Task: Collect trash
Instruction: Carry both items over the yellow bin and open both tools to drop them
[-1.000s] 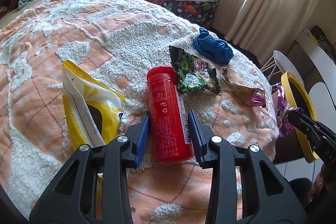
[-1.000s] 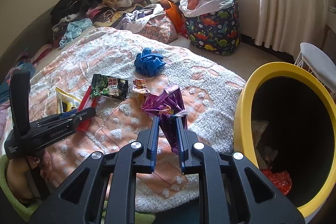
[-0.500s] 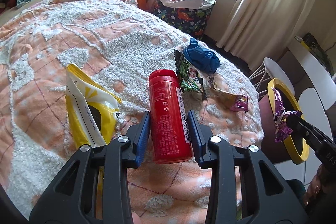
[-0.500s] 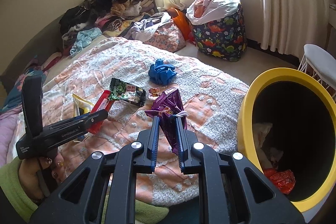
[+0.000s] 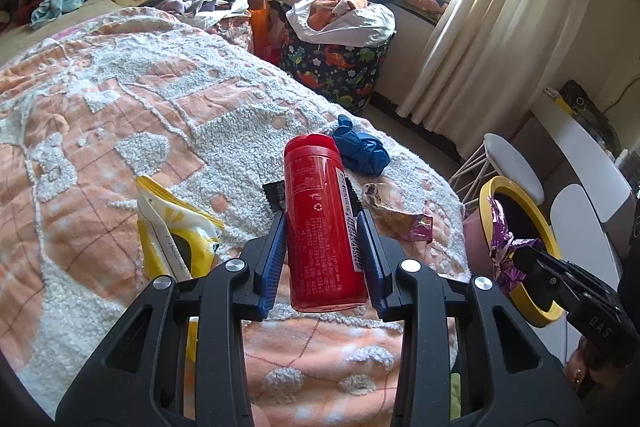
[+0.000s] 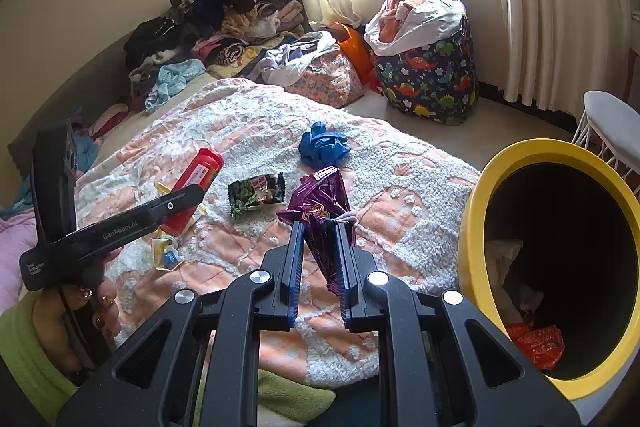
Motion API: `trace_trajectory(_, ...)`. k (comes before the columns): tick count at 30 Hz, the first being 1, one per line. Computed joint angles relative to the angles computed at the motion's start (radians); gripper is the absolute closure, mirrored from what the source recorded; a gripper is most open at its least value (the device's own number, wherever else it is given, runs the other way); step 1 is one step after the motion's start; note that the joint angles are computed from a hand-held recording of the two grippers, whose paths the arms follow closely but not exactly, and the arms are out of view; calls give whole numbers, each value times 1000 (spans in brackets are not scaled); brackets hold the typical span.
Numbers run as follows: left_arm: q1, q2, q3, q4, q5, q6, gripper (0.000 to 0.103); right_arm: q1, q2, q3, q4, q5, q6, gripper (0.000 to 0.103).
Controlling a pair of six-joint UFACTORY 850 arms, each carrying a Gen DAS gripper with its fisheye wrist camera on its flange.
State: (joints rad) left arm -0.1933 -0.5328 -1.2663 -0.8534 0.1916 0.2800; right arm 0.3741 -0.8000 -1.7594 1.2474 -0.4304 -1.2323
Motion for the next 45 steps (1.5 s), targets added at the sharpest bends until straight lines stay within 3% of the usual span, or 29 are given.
trace_trajectory(9,-18,10,-8,40,9,-23,75,-14,27,29,66,-6,-66,88)
trace_trajectory(45,-113,-37,-132,-233,-11,367,78,-94,74,82,290,-40,-212,88)
